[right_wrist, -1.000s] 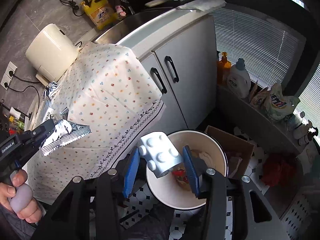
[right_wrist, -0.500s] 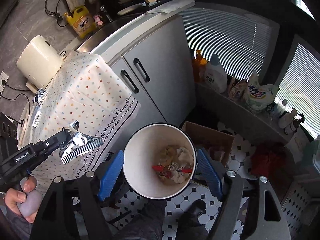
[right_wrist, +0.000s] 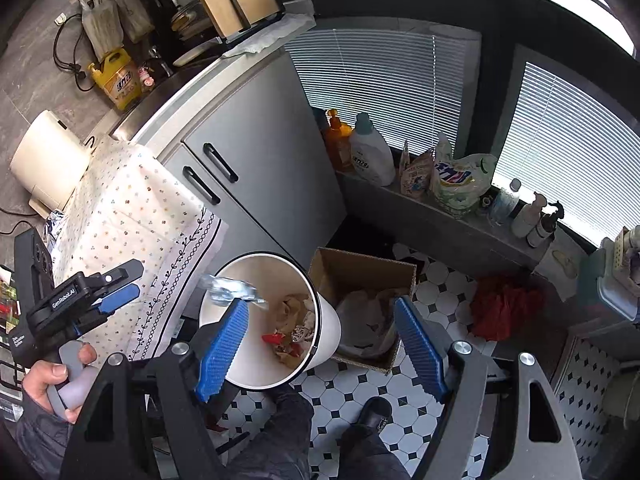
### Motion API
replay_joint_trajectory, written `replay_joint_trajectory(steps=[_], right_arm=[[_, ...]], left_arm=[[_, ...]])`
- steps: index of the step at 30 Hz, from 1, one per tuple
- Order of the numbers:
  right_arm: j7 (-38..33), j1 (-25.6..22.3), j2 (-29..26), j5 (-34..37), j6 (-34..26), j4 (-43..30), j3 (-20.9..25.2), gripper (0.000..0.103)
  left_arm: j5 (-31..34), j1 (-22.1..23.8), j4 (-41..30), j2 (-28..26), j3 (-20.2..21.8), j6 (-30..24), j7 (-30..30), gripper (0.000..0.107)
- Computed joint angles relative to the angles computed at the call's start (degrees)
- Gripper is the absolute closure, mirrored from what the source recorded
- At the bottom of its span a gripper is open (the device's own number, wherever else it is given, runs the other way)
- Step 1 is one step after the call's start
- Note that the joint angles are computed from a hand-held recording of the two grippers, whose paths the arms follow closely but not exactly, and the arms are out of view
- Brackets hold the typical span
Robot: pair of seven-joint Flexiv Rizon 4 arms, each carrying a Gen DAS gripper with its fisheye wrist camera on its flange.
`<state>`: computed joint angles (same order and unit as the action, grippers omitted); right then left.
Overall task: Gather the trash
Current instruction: 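Move both tools back to the barcode box and foil bag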
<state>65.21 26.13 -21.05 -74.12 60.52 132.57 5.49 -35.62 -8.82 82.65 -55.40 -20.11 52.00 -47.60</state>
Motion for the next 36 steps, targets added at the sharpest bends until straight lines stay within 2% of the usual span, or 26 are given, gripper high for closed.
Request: replay_joint_trajectory(steps=[3, 8, 15, 20, 25, 27, 36], right_arm=[[-0.4, -0.1, 0.5, -0.6, -0.6, -0.1, -0.1, 0.026], [-1.5, -1.4, -0.8, -4.5, 1.2, -2.7, -1.2, 0.025], [-6.5, -2.6, -4.0, -9.2, 3.3, -10.1, -2.7, 0.021], [-12.0, -2.4, -7.5, -9.0, 4.8, -16.9, -3.9, 0.016], [-19.1, -0.7, -11.7, -6.7, 5.7, -24.9, -5.9, 0.008], [-22.8, 0.2, -13.8, -4.8, 6.4, -28.6, -6.7, 0.008], [-41.4, 3.1, -24.0, 10.5, 7.4, -45.2, -8.7, 0.008]], left_arm=[[1.0, -0.7, 0.1, 0.4, 1.7, 1.0, -2.1, 0.025], [0.8, 0.9, 2.0, 2.3, 1.1, 4.2, -2.0, 0.021], [-1.3, 4.3, 3.2, 4.9, 0.0, 8.1, -1.3, 0.017], [-1.9, 6.2, 2.6, 6.0, 0.1, 11.0, 0.0, 0.014], [-1.7, 7.5, -0.8, 5.3, 1.0, 11.0, -0.5, 0.01], [-1.6, 8.0, -2.9, 4.5, 1.5, 10.9, -1.3, 0.01], [-0.2, 9.7, -14.0, -0.9, 3.4, 8.0, -4.8, 0.01]])
